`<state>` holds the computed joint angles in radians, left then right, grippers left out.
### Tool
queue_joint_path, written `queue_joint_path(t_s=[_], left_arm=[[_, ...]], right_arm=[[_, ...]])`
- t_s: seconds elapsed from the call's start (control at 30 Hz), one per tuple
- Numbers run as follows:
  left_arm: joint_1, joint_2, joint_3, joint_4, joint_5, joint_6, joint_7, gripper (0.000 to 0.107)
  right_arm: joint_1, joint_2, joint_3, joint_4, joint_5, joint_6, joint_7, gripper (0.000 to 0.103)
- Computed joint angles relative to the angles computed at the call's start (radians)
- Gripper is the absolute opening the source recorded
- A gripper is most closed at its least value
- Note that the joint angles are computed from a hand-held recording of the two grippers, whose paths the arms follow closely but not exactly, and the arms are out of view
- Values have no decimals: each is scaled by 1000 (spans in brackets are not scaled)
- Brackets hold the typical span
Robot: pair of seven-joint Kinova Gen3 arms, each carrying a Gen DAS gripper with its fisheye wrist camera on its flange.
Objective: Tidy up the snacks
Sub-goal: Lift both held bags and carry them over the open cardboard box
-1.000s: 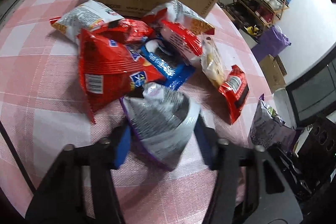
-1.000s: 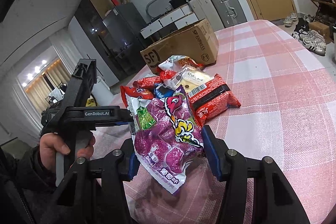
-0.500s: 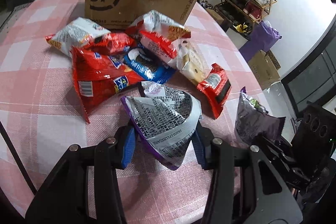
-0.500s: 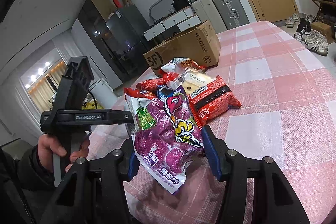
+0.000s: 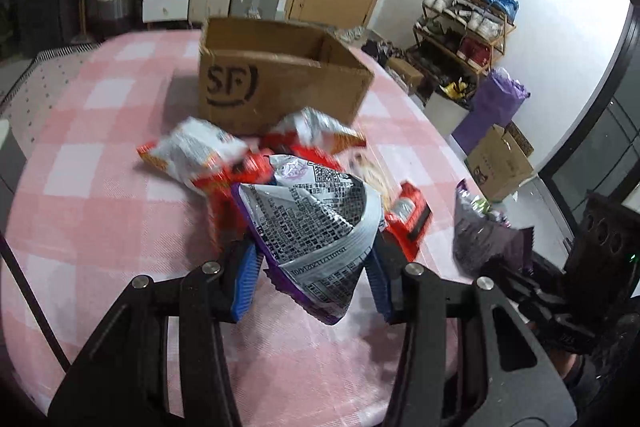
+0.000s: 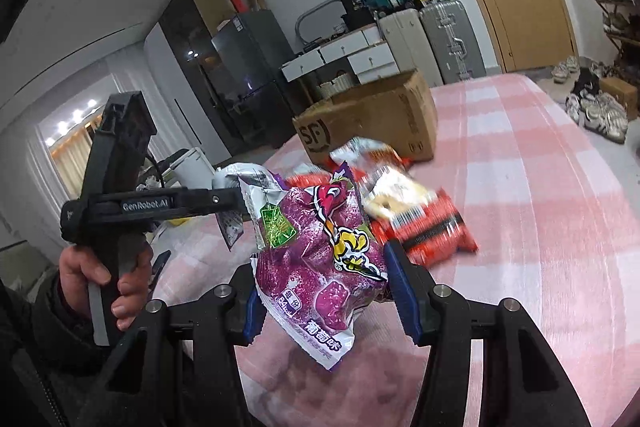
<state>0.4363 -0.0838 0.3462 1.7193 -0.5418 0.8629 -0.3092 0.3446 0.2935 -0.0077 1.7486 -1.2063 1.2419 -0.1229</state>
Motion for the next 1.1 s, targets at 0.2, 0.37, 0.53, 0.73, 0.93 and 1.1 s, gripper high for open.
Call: queue_joint_path(t_s=[0.2,0.37,0.53,0.73,0.93,1.1], left_arm=[[-45,-38,-30,-38,27,12,-111,44],[-99,-62,-67,-77,101,-8,-240,44],[-160,-65,-110,-143,192,-16,-381,44],[-221,-31,-144,-276,263,16,-522,44],[-249,70,-196,-466,328,115,-645,44],[-267,160,-234,-595,365,161,-706,44]], right_arm=[[-51,-16,-20,-105,5,-31,-96,54],[-91,-10,-45,-202,15,-52,-155,54],[-127,18,-76,-325,48,-64,-235,54],[-177,62,-117,-501,149,-90,-357,54],[-214,127,-155,-665,233,-120,-491,54],[-242,216,-196,-833,316,-109,-587,54]])
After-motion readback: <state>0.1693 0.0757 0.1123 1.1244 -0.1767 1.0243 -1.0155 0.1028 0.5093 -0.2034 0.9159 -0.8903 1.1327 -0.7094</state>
